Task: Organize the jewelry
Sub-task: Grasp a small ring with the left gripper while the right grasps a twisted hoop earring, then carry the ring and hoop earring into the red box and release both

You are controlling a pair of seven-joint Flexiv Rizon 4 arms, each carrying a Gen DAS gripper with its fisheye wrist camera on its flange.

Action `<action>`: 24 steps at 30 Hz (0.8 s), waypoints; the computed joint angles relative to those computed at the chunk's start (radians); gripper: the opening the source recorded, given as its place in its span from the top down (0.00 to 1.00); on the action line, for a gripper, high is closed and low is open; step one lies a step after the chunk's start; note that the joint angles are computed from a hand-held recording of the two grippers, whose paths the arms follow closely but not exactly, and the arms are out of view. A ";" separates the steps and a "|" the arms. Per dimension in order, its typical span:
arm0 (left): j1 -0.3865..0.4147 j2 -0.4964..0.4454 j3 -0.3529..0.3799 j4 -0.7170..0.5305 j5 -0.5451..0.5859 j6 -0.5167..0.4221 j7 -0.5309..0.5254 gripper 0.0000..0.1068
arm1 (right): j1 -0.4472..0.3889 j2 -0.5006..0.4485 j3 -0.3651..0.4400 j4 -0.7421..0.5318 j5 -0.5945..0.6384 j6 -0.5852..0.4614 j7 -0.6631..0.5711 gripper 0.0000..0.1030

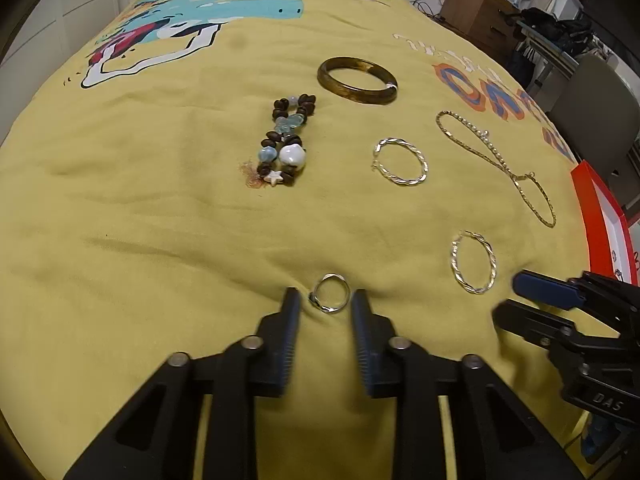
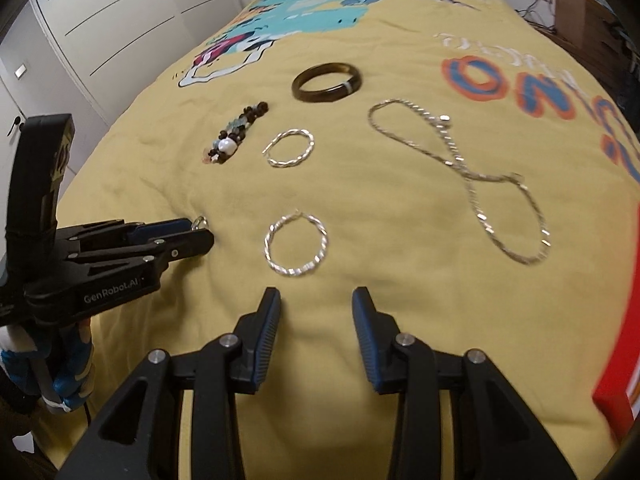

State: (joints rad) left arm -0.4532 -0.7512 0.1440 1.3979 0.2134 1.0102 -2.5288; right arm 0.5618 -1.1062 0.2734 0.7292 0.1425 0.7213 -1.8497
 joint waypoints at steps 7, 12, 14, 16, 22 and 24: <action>0.007 0.029 0.001 0.064 -0.002 0.074 -0.002 0.82 | 0.046 -0.087 -0.018 -0.139 -0.016 -0.031 -0.006 0.57; -0.010 0.057 0.016 0.093 0.004 0.083 -0.022 0.82 | 0.061 -0.102 -0.037 -0.163 -0.021 -0.022 0.002 0.63; -0.020 0.066 0.021 0.094 0.013 0.072 -0.030 0.82 | 0.054 -0.093 -0.030 -0.149 -0.011 -0.018 0.007 0.63; -0.028 0.076 0.023 0.092 0.024 0.059 -0.037 0.82 | 0.045 -0.071 -0.028 -0.112 -0.002 -0.003 0.010 0.63; -0.052 0.097 0.013 0.067 0.060 0.027 -0.058 0.82 | -0.003 0.036 -0.007 0.065 0.022 0.099 0.017 0.63; -0.057 0.097 0.004 0.047 0.068 0.018 -0.055 0.82 | -0.022 0.068 0.003 0.117 0.026 0.136 0.017 0.63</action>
State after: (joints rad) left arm -0.5106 -0.6540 0.1476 1.4448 0.2815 1.0280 -2.5833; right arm 0.5400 -1.0379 0.2765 0.8460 0.1683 0.8574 -1.8323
